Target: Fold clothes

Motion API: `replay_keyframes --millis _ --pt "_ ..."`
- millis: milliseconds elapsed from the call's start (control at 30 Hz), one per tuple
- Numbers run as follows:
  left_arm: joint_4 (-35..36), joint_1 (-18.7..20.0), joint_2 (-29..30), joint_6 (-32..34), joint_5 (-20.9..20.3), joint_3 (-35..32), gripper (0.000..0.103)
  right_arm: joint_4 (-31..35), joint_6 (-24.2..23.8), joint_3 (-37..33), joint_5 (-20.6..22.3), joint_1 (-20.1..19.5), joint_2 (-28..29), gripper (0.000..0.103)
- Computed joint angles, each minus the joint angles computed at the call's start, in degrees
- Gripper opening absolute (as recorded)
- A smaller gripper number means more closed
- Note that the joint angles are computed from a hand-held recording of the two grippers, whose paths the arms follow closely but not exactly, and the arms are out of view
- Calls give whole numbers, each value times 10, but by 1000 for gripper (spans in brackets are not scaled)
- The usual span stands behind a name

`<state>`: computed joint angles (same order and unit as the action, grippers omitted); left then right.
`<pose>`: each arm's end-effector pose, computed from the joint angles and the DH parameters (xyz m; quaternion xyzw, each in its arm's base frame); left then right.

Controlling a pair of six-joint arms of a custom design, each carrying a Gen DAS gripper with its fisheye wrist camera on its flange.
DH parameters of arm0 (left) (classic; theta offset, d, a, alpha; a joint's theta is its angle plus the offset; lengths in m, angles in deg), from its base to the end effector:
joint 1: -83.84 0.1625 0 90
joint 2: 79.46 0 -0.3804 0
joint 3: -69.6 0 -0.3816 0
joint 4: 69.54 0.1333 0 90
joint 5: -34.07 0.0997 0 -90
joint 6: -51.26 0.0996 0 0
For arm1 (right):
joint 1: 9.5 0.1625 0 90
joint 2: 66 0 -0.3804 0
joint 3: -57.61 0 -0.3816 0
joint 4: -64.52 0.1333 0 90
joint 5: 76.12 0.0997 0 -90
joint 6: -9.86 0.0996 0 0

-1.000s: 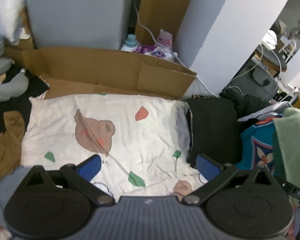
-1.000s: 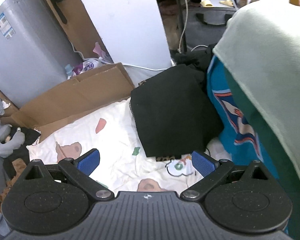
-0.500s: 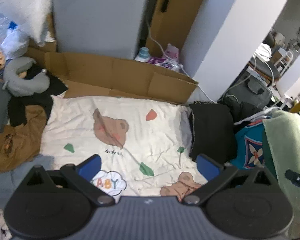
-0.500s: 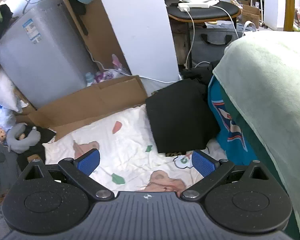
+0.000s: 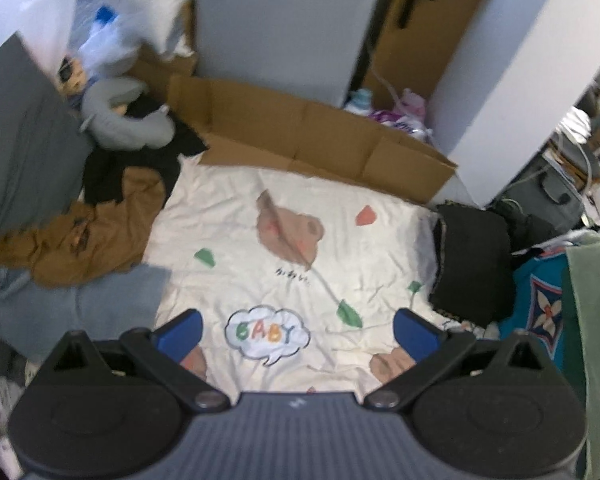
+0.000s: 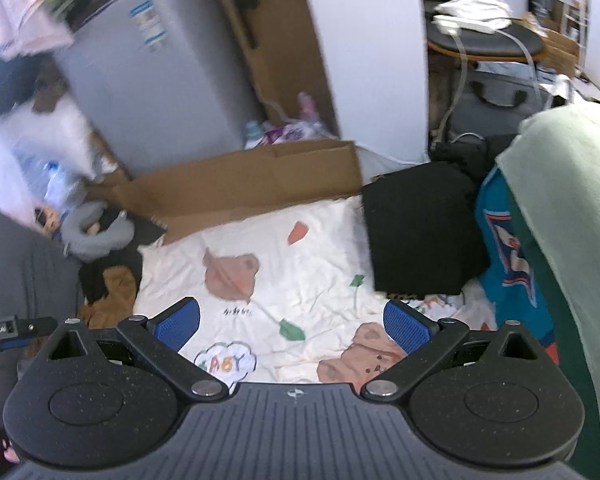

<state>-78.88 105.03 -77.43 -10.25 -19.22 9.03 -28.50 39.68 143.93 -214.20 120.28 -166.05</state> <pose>-0.5285 -0.4117 0.3630 0.1196 0.9258 -0.2040 0.2951 0.3136 -0.2841 0.5926 0.0193 -0.9053 0.3392 0.2550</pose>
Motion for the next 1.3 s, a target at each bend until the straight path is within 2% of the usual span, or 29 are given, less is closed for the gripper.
replay_keyframes --millis 100,233,333,533,733,933,1067,1300 --pt "38 0 6 -17 13 -13 103 -14 -13 11 45 -3 -3 101" --pt "49 6 25 -25 4 -50 103 -1 7 3 55 8 19 101" --pt "50 9 40 -10 6 -72 103 -22 -13 -7 70 16 45 101" --pt "64 13 55 -5 13 -100 103 -53 -15 -8 82 12 70 101" --pt "102 11 61 -38 34 -124 103 -69 -15 35 48 -8 52 101" --pt "129 6 71 -67 43 -137 103 -98 -60 82 35 -25 21 101" --pt "148 -2 76 -80 66 -139 103 -141 -100 109 14 -19 7 101" --pt "143 -5 83 -67 53 -158 103 -149 -86 129 9 -28 -9 101"
